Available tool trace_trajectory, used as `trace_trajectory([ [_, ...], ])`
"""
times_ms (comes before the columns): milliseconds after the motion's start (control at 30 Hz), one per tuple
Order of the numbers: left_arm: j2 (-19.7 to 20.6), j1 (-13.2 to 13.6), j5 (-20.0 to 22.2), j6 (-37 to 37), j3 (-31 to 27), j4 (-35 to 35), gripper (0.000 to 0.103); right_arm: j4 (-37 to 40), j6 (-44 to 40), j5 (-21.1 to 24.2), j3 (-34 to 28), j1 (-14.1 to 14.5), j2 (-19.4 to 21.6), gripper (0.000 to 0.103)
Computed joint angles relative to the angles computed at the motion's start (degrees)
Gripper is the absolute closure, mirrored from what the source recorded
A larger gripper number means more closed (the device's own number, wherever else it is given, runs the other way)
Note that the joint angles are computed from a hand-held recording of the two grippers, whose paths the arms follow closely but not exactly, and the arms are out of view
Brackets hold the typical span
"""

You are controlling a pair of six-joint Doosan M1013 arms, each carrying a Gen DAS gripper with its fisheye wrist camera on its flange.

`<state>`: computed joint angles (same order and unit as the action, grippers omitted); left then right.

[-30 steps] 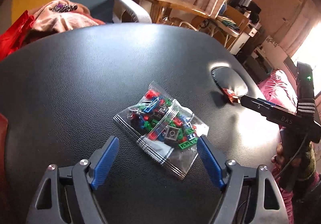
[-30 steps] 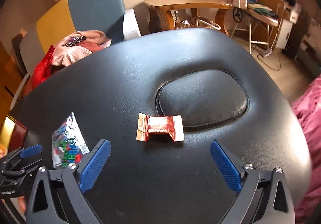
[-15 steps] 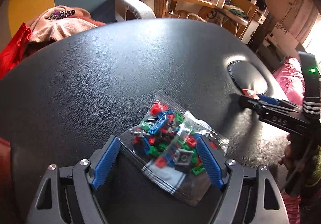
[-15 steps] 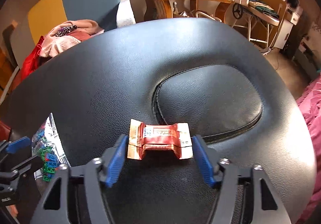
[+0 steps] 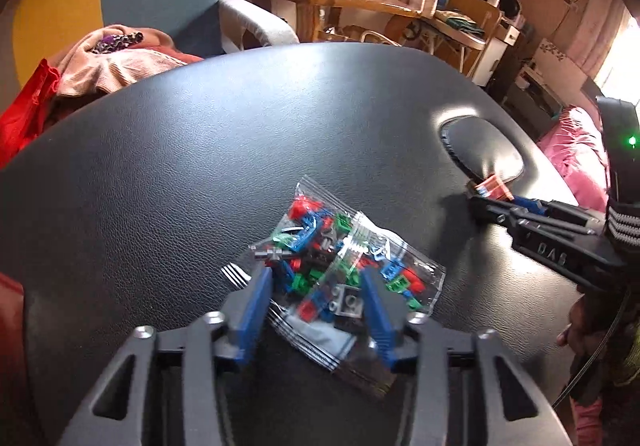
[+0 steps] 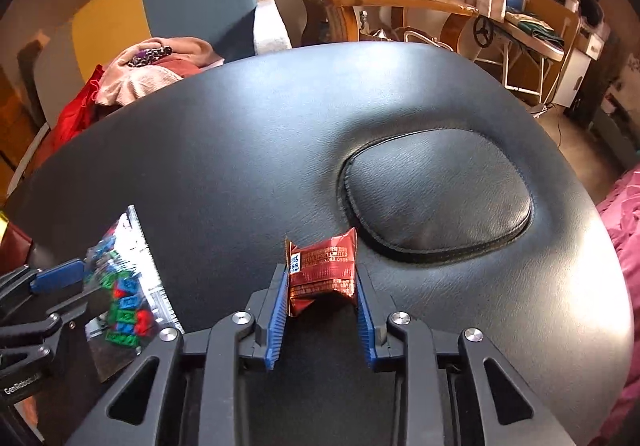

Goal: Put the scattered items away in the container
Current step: 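Lift the block bag with the left gripper while the right gripper carries the chocolate packet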

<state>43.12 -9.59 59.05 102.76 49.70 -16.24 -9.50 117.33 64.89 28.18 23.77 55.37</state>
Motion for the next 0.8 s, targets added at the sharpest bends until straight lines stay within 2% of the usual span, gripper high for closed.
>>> trace_trajectory([
  [33,0.52,0.34,1.26,0.22,-0.96,-1.73,0.065,0.74,-0.35,-0.49,0.31,0.13,-0.18,0.072],
  [100,0.37,0.94,1.87,-0.58,-0.79,-3.63,0.065,2.16,-1.27,-1.19,0.53,0.46,-0.32,0.072],
  [233,-0.86,1.85,1.9,-1.72,1.8,-5.09,0.064,5.51,-5.92,0.33,-3.43,1.41,1.73,0.072],
  [300,-1.66,2.77,0.91,-2.3,3.3,-7.5,0.058,7.48,-8.83,1.2,-5.12,1.87,2.58,0.072],
  [400,-2.74,4.13,-0.46,-3.05,5.36,-11.07,0.04,10.05,-12.92,2.61,-7.4,2.58,3.72,0.072],
  [500,-2.87,4.77,-1.95,-4.64,5.57,-10.64,0.028,11.71,-16.11,3.39,-8.28,3.29,4.16,0.072],
  [533,-2.44,4.97,-1.24,-4.56,4.8,-11.21,0.017,11.53,-16.26,3.33,-8.13,3.49,4.1,0.072],
  [633,-1.49,5.18,-0.45,-2.2,2.84,-12.9,0.015,10.4,-15.04,1.28,-4.86,3.79,2.38,0.073],
  [733,-0.53,4.1,0.04,1.16,0.46,-10.62,0.013,9.23,-12.19,-2.26,0.38,3.55,-0.44,0.073],
  [800,0.76,3.25,2.17,2.69,-1.92,-8.63,0.012,8.9,-10.62,-4.32,3.61,3.27,-2.24,0.073],
])
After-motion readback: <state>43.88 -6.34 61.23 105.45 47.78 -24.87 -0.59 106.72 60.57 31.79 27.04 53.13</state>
